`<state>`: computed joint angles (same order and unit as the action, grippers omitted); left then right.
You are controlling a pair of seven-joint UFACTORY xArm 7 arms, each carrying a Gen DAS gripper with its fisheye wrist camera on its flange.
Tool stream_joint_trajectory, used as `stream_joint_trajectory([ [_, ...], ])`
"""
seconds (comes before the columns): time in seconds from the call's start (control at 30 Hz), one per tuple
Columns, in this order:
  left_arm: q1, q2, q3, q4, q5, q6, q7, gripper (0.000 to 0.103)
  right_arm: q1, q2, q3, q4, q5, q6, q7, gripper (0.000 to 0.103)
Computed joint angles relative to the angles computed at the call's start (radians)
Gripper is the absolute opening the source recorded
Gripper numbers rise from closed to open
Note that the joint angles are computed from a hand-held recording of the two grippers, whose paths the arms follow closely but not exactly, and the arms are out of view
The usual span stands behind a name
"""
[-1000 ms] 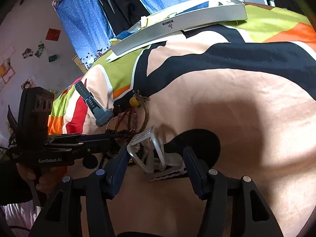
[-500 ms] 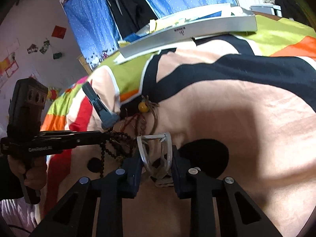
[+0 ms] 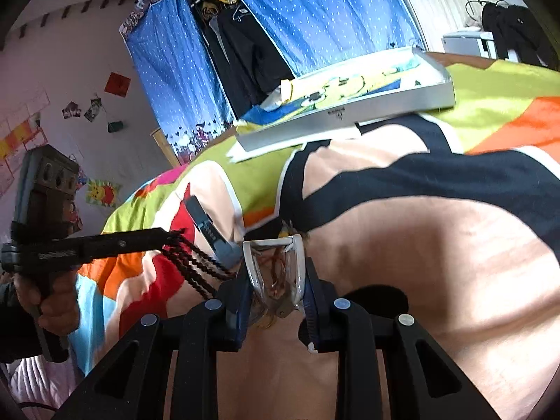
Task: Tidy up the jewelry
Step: 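Carry the grey clip and black beads with both grippers to the frog tray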
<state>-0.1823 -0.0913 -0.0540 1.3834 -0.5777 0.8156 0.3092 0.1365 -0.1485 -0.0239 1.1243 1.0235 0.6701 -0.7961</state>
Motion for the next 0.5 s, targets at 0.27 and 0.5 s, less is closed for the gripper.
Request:
stream_joint_trajectory([
  [0.27, -0.006, -0.009, 0.001, 0.071, 0.009, 0.022, 0.011, 0.003, -0.001, 0.002, -0.001, 0.026, 0.028, 0.002, -0.008, 0.025],
  [0.5, -0.010, -0.004, 0.001, 0.096, -0.004, 0.008, 0.031, 0.003, 0.001, -0.002, -0.001, 0.033, 0.038, -0.001, -0.019, 0.025],
])
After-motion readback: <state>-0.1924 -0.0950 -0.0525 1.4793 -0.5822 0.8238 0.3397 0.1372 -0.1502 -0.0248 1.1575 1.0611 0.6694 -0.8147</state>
